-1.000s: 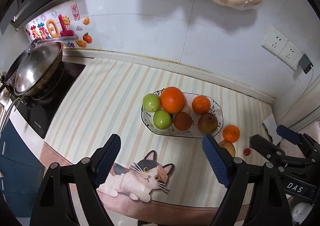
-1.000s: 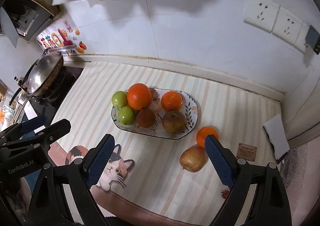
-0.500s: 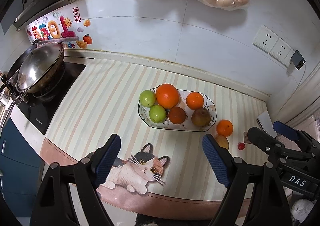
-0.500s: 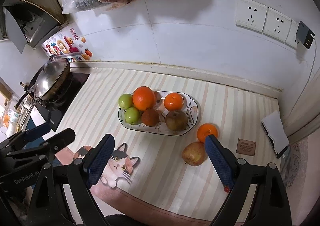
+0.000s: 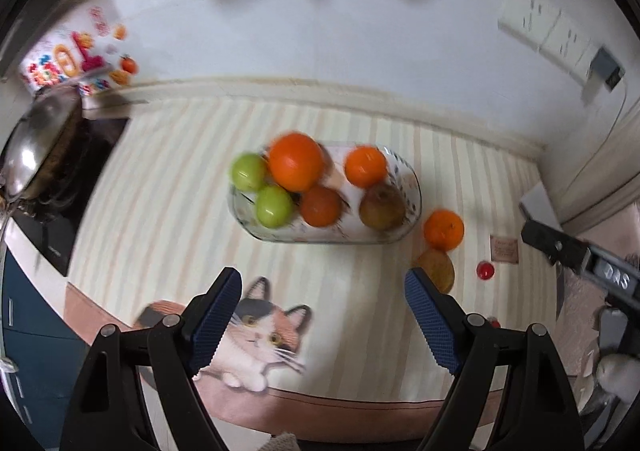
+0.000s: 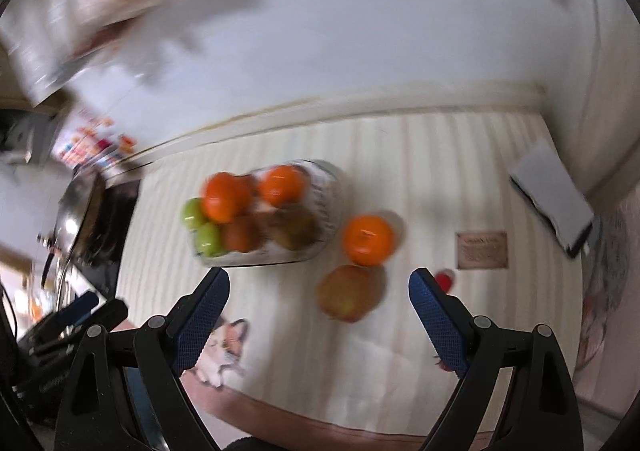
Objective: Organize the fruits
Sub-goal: 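Move both open grippers toward the loose red apple and tangerine, then grasp the red apple with the left gripper while the right grasps the tangerine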
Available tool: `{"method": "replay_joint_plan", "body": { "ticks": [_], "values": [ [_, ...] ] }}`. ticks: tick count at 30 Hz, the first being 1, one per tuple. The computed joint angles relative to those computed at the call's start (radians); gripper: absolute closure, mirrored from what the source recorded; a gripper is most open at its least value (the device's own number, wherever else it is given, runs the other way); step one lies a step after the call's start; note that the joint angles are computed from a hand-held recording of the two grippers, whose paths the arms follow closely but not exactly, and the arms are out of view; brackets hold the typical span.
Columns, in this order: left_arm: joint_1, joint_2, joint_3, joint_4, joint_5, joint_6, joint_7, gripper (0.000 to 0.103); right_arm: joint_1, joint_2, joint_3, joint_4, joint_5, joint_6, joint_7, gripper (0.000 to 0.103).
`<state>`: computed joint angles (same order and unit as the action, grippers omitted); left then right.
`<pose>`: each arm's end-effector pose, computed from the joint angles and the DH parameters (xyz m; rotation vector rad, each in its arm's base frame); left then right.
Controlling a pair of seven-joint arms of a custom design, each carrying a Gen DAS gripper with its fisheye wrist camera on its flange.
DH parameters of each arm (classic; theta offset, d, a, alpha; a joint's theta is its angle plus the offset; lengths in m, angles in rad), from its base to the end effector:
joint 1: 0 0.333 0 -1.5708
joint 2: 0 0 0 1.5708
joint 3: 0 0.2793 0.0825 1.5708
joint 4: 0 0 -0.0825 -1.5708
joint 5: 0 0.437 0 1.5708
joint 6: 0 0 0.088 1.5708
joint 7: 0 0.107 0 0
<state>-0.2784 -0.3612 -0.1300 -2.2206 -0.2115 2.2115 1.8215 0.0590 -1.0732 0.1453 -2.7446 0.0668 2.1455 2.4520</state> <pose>0.4925 -0.2245 0.5068 -1.4373 2.6045 -0.5410 0.3586 0.0733 0.5186 -1.0817 2.4686 -0.2600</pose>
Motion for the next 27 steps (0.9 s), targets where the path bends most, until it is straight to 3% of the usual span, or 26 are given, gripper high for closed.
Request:
{"method": "replay_joint_plan", "body": {
  "ticks": [1, 3, 9, 16, 18, 24, 27],
  "values": [
    [-0.007, 0.028, -0.009, 0.015, -0.002, -0.015, -0.008, 0.02, -0.002, -0.007, -0.037, -0.038, 0.02, 0.02, -0.012, 0.036],
    [-0.021, 0.094, -0.033, 0.053, -0.005, -0.048, -0.027, 0.02, -0.011, -0.007, -0.077, -0.078, 0.047, 0.043, -0.038, 0.043],
    [-0.062, 0.318, -0.117, 0.198, 0.043, -0.149, -0.032, 0.02, -0.062, 0.032, -0.128, -0.137, 0.085, 0.072, -0.136, 0.044],
    [-0.09, 0.518, -0.172, 0.333, 0.149, -0.223, -0.052, 0.02, -0.12, 0.059, -0.154, -0.17, 0.119, 0.083, -0.214, 0.044],
    [-0.092, 0.535, -0.178, 0.331, 0.161, -0.22, -0.059, 0.039, -0.134, 0.064, -0.158, -0.175, 0.126, 0.086, -0.226, 0.044],
    [-0.066, 0.465, -0.168, 0.247, 0.137, -0.162, -0.092, 0.039, -0.148, 0.124, -0.175, -0.154, 0.154, 0.11, -0.273, 0.044],
    [-0.038, 0.402, -0.143, 0.189, 0.127, -0.157, -0.103, 0.039, -0.123, 0.213, -0.196, -0.115, 0.191, 0.146, -0.325, 0.043]
  ]
}}
